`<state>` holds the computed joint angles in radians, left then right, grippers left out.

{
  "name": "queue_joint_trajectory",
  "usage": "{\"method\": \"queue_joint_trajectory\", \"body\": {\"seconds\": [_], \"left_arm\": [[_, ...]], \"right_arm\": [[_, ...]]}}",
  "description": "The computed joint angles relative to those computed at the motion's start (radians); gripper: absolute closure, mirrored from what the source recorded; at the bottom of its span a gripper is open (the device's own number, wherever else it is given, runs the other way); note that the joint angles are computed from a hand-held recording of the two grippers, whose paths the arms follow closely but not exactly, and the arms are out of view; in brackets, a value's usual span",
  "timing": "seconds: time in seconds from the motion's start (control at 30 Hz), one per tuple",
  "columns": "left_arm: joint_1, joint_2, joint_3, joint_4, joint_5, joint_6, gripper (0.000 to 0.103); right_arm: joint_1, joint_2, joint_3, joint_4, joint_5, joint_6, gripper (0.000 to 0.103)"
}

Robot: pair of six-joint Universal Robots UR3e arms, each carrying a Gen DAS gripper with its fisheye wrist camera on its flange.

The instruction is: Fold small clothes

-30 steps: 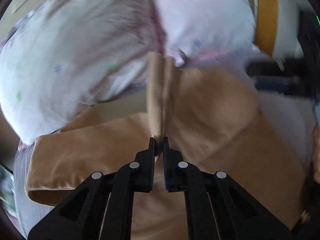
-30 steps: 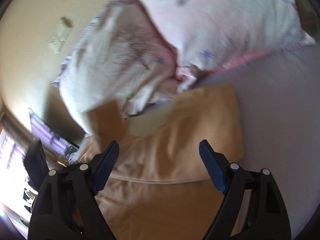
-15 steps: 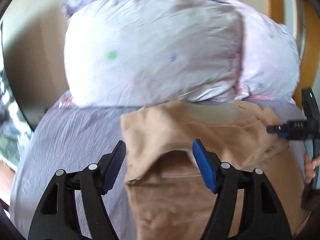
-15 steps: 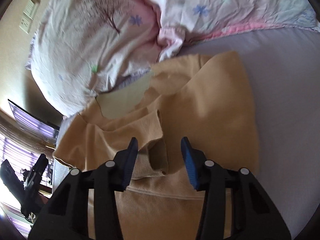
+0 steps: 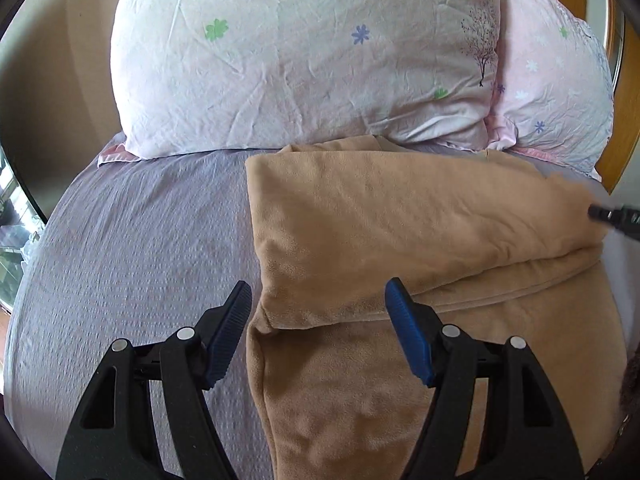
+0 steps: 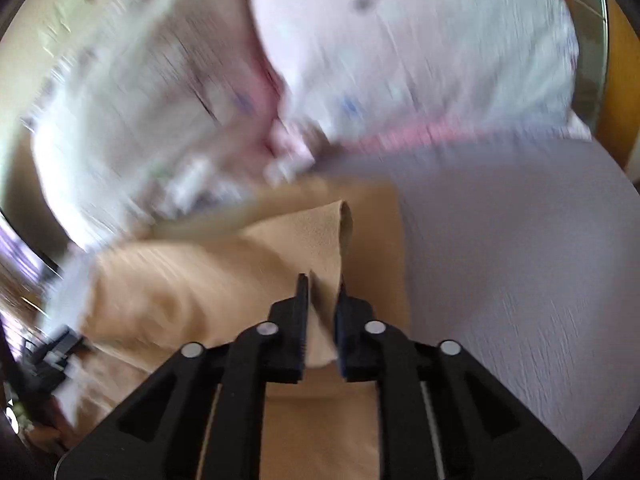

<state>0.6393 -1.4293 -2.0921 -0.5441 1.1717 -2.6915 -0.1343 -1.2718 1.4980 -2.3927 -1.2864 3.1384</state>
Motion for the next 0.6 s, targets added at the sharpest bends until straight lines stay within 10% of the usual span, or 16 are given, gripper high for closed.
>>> {"method": "queue_joint_trajectory", "body": {"seconds": [0.2, 0.43, 0.6], "left_arm": [[-0.017, -0.041, 0.03, 0.012, -0.022, -0.002, 0.025], [-0.022, -0.143, 0.115, -0.085, -0.014, -0.032, 0.021], [0.297, 0.239, -0.003, -0.547, -0.332, 0.322, 0.023]], "right_arm": [[-0.055, -0.054, 0.07, -0.173, 0.212, -0.022, 0.043], [0.046, 0.126, -0.108, 0.032, 0.06, -0.094, 0.022], [-0.178, -0.235, 0.231, 0.111, 0.466, -0.298, 0.022]]}}
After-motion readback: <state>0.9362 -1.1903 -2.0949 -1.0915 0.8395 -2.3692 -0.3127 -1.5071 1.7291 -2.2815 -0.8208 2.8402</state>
